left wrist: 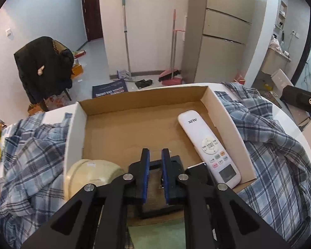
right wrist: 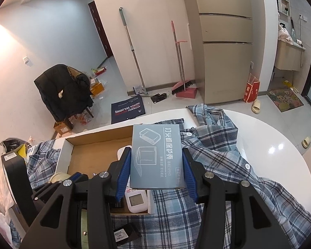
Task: Organize rigid objects
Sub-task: 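Carry the clipper into the box and release it while the right gripper carries the grey box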
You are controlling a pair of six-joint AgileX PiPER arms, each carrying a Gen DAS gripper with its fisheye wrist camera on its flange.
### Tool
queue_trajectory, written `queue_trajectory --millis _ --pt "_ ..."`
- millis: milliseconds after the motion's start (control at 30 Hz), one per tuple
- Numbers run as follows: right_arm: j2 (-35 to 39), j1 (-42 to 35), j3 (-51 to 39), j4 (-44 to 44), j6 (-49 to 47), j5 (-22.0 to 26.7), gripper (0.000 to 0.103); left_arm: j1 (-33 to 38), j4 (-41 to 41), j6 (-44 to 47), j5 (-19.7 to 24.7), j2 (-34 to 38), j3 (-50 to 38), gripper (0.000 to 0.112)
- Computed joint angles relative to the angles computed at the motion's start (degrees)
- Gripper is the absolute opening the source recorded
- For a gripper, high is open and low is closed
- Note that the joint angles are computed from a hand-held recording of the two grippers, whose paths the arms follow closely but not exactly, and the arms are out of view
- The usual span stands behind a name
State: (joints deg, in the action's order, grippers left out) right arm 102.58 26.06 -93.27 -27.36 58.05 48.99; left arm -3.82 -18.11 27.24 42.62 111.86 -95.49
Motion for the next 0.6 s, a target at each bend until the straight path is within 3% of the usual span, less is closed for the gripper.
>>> queue_trajectory --millis 100,167,200,233,300,367,467,500,533,600 --pt "-0.2 0.2 0.1 -0.4 0.3 -0.1 0.046 2.0 -5.0 3.0 -0.4 -1.7 0.4 0.016" --pt "-0.3 0.3 0.3 -0.5 0.3 -0.4 0.046 3.4 -8.0 4.6 -2.3 -3.7 1.5 0.041" --pt "-0.3 0.4 0.4 -0.5 0.2 -0.6 0.046 4.2 -10.7 6.7 -5.5 -5.7 3.8 0.066" --pt "-0.2 0.5 0.3 -0.3 -0.3 -0.9 0.046 4.7 -13.7 9.5 -8.4 -7.3 5.9 0.081" --pt "0.0 0.5 0.1 1.6 -2.2 -1.7 0.046 5.8 -21.3 16.7 -15.8 -11.4 11.1 0.087" --pt "0.1 0.7 -0.1 3.6 -3.6 -2.3 0.046 7.0 -26.9 22.1 -17.3 -13.1 12.0 0.087" --pt "0.5 1.5 -1.6 5.8 -6.1 -2.6 0.046 10.4 -41.4 34.8 -15.2 -14.8 13.3 0.089" --pt "0.7 1.9 -2.3 6.0 -6.4 -2.5 0.046 11.6 -46.2 38.5 -14.5 -15.1 13.7 0.095" --pt "1.3 2.3 -3.5 6.3 -6.9 -1.9 0.046 12.3 -49.0 40.6 -14.1 -15.1 13.8 0.103" --pt "4.0 3.1 -7.7 7.3 -8.7 0.8 0.046 13.4 -53.0 43.3 -14.3 -15.4 14.4 0.103"
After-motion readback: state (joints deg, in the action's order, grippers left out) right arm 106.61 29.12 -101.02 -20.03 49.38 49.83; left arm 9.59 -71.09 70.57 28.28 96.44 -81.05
